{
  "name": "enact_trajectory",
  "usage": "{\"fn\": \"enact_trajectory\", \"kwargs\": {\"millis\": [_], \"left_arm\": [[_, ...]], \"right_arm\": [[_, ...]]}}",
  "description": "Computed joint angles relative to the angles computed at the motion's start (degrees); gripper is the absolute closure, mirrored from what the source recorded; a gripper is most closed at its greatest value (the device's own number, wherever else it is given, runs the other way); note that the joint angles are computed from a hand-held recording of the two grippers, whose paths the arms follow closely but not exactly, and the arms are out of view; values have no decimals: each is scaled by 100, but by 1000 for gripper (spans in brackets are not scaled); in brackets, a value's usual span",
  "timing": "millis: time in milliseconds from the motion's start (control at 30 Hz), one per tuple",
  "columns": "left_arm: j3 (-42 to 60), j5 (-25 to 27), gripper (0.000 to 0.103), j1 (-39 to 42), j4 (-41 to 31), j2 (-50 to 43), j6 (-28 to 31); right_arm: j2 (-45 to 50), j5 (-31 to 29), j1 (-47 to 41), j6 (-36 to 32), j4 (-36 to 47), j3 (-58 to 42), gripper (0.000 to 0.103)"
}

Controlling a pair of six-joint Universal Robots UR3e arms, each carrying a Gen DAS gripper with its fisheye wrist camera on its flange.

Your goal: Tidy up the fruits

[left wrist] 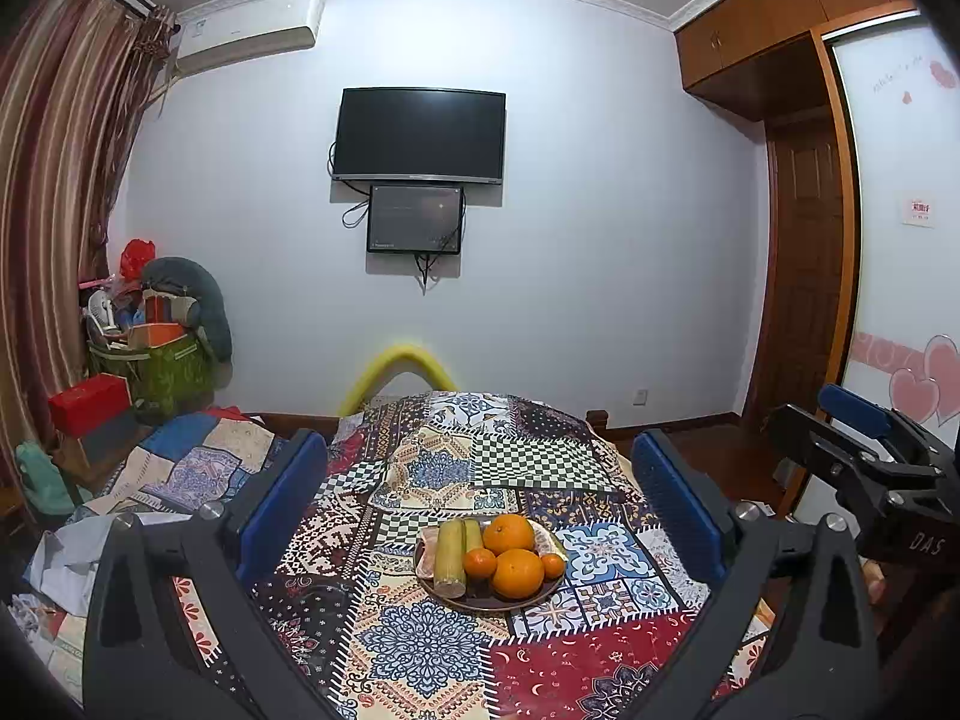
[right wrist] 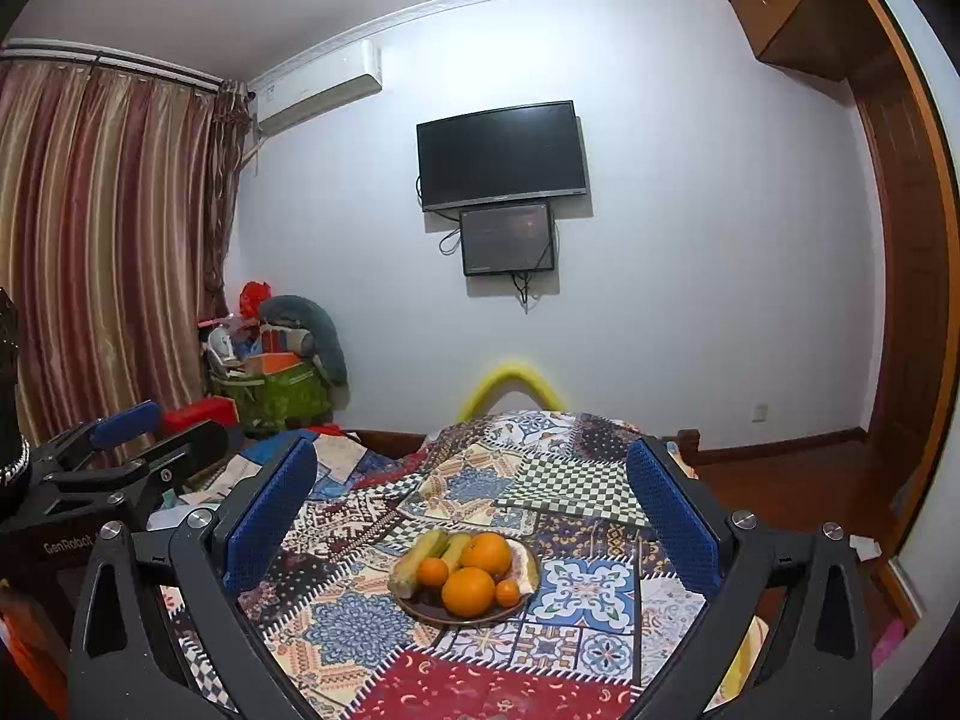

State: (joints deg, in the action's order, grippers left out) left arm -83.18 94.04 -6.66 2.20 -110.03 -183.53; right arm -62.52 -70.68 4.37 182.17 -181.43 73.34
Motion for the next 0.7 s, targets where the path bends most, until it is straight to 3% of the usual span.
{"fn": "enact_trajectory", "kwargs": {"millis": [700], "left_arm": [[7, -170, 0, 31, -97, 60, -91]], "right_arm": [[-12, -53, 16, 6, -55, 26, 0]]}}
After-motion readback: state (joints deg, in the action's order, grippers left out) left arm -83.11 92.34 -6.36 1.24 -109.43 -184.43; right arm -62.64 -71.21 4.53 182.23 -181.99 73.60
